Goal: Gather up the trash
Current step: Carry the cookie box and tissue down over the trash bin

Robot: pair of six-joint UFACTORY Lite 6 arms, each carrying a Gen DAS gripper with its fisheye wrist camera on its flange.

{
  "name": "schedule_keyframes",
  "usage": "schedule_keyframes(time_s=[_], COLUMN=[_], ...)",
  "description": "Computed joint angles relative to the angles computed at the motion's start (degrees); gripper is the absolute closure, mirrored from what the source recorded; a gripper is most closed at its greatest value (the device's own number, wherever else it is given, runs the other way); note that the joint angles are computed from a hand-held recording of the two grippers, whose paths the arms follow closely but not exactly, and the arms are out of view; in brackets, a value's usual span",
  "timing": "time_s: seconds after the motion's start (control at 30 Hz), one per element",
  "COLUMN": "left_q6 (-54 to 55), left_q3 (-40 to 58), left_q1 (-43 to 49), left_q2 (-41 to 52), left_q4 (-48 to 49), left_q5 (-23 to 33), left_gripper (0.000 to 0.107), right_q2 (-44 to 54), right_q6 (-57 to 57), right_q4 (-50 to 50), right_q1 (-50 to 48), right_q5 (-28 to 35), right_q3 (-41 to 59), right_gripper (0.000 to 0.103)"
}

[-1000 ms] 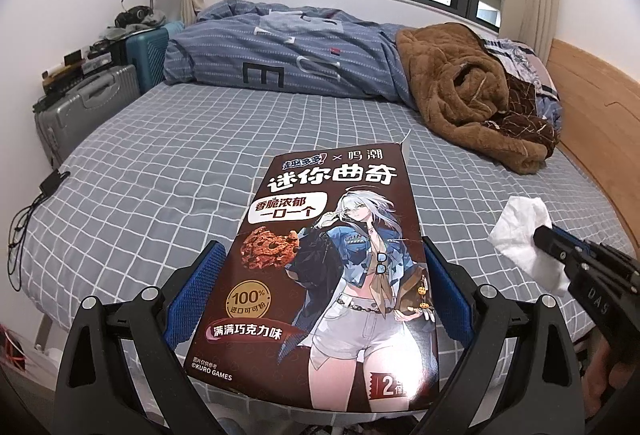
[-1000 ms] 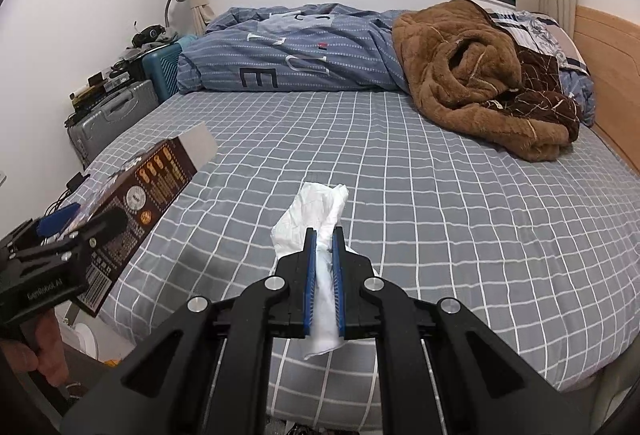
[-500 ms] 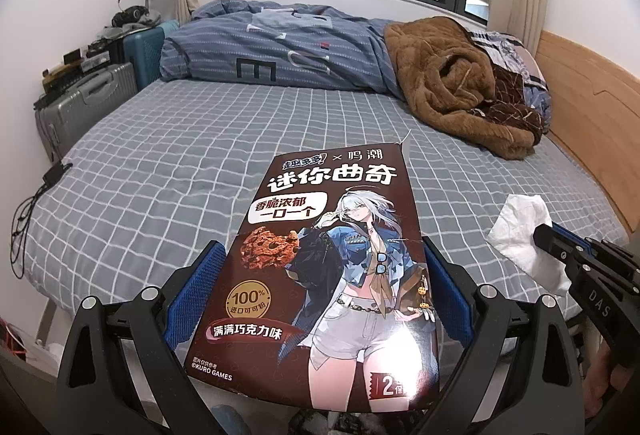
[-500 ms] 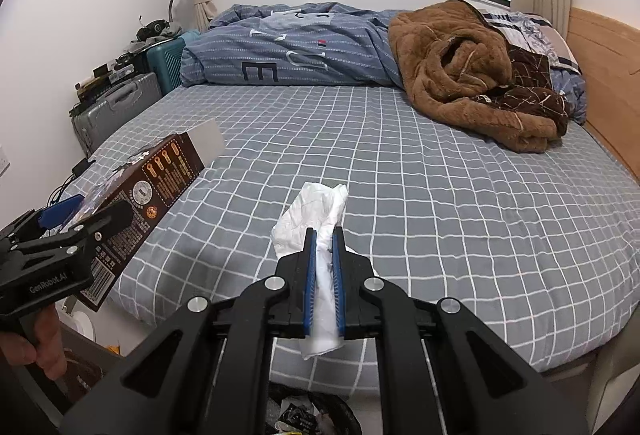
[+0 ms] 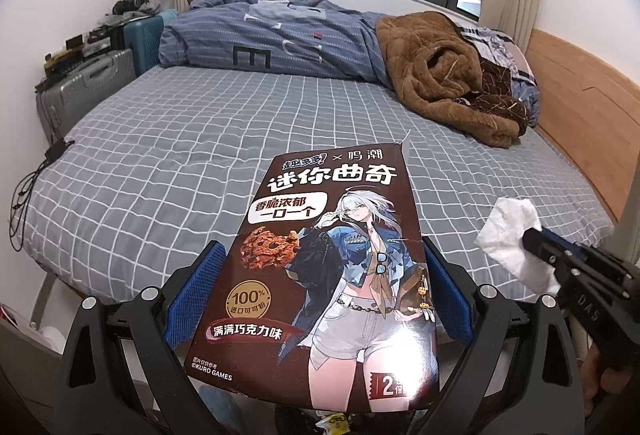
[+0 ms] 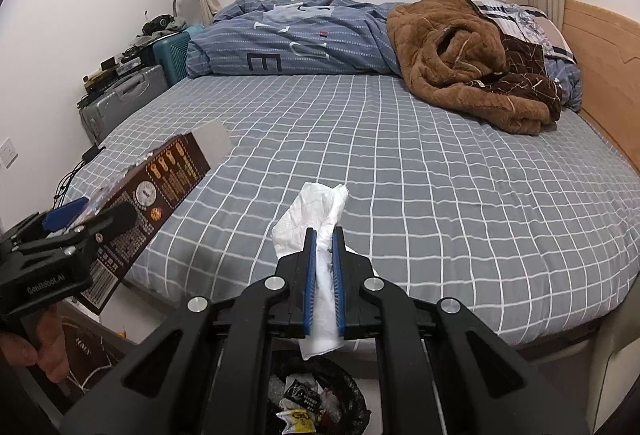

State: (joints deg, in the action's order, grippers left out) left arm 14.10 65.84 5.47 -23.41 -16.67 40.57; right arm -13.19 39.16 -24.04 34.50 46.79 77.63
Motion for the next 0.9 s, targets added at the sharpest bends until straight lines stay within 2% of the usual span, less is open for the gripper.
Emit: schedule_keyframes(time_s=[0.33,0.6,0.9], left_q6=[1.01,-1.65,5.81], left_q3=[-5.29,-13.89,-23.71], left_q1=[1.99,-0.11,6.35], left_q2=[-9.75,-19.53,-28.67], left_q4=[-0.98,2.94,-0.01], left_q5=[5.29,9.07,14.65], left_gripper=[0.015,0.015,0.015], right_q2=[-8.05,-14.65,-19.58], right_q6=[8.50,15.44,25.07], right_q4=[-4.19,-6.71,-7.82], right_q1=[7.44,14.63,23.97], right_q5=[5.31,11.20,15.16], right_q3=[-4.94,-10.87,-22.41], right_gripper=[0.095,0.095,0.095])
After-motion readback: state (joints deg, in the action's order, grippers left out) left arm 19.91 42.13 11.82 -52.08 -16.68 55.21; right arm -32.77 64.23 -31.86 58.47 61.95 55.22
